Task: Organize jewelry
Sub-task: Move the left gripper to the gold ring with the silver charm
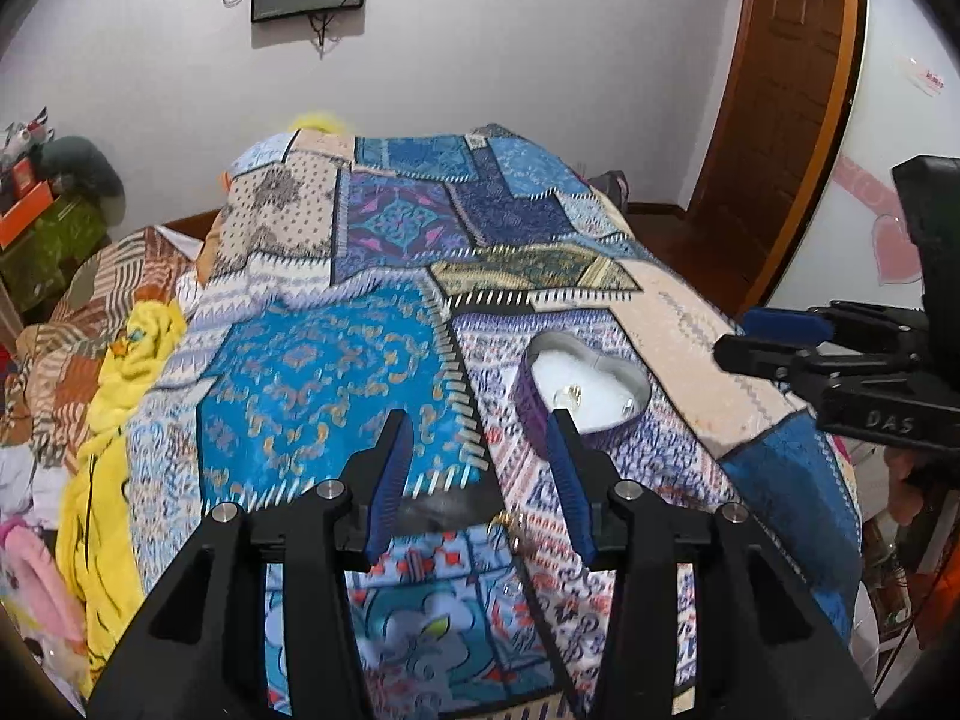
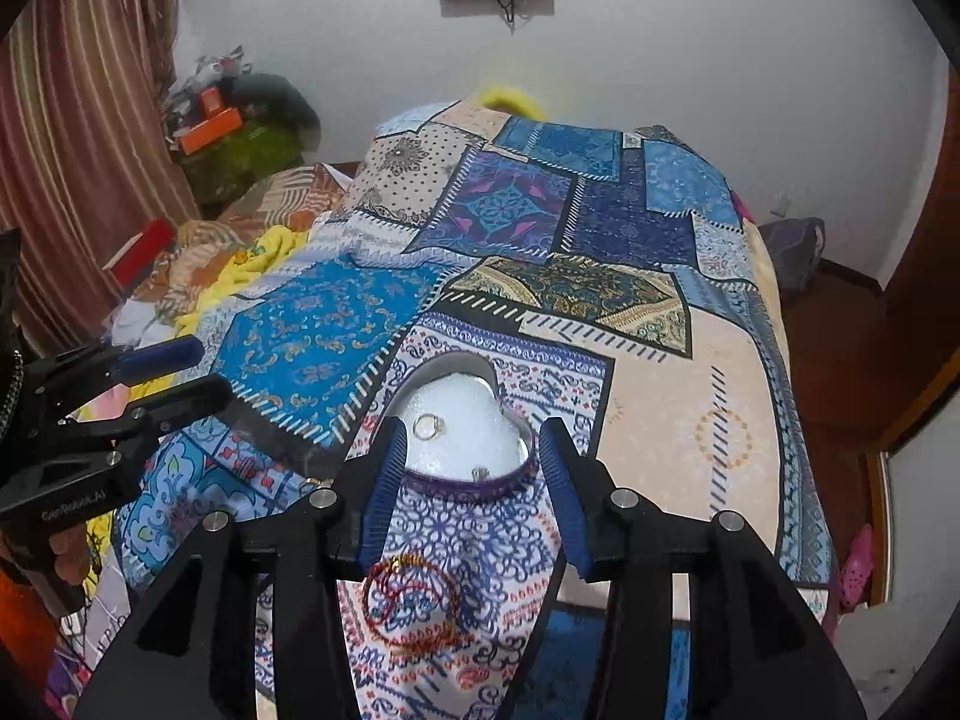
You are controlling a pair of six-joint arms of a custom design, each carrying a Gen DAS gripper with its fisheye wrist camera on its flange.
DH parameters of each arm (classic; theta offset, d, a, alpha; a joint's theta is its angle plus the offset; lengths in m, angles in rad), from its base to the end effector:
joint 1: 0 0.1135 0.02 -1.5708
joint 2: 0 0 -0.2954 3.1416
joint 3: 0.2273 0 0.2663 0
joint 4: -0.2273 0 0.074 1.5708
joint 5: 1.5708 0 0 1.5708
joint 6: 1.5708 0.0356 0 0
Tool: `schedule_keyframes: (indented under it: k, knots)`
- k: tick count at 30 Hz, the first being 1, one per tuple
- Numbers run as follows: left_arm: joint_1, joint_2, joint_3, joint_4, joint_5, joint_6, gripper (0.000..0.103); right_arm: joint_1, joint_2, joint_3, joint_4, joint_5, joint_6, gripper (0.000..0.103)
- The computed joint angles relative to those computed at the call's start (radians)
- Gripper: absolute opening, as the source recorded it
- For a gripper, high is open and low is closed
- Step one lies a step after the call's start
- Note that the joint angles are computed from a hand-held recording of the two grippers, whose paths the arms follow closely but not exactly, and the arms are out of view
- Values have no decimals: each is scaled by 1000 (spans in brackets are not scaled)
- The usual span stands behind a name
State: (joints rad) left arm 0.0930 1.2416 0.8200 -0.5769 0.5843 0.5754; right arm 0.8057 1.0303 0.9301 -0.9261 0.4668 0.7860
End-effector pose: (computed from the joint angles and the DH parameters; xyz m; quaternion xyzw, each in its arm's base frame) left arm 0.2427 0.0029 0.2544 0.2984 0.8727 -0.1724 0.3460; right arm 0.1410 0.1238 0.3101 0.0530 0.9376 0.0310 0.3422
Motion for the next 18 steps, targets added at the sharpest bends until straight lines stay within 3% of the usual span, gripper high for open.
schedule_keyframes:
  k: [11, 18]
  knots:
    - [35, 14, -124, -39, -12, 117, 45, 159, 3, -82, -57, 38, 215, 42]
    - [-17, 46, -183, -14, -18, 122, 43, 232, 4, -124, -95, 53, 314, 42]
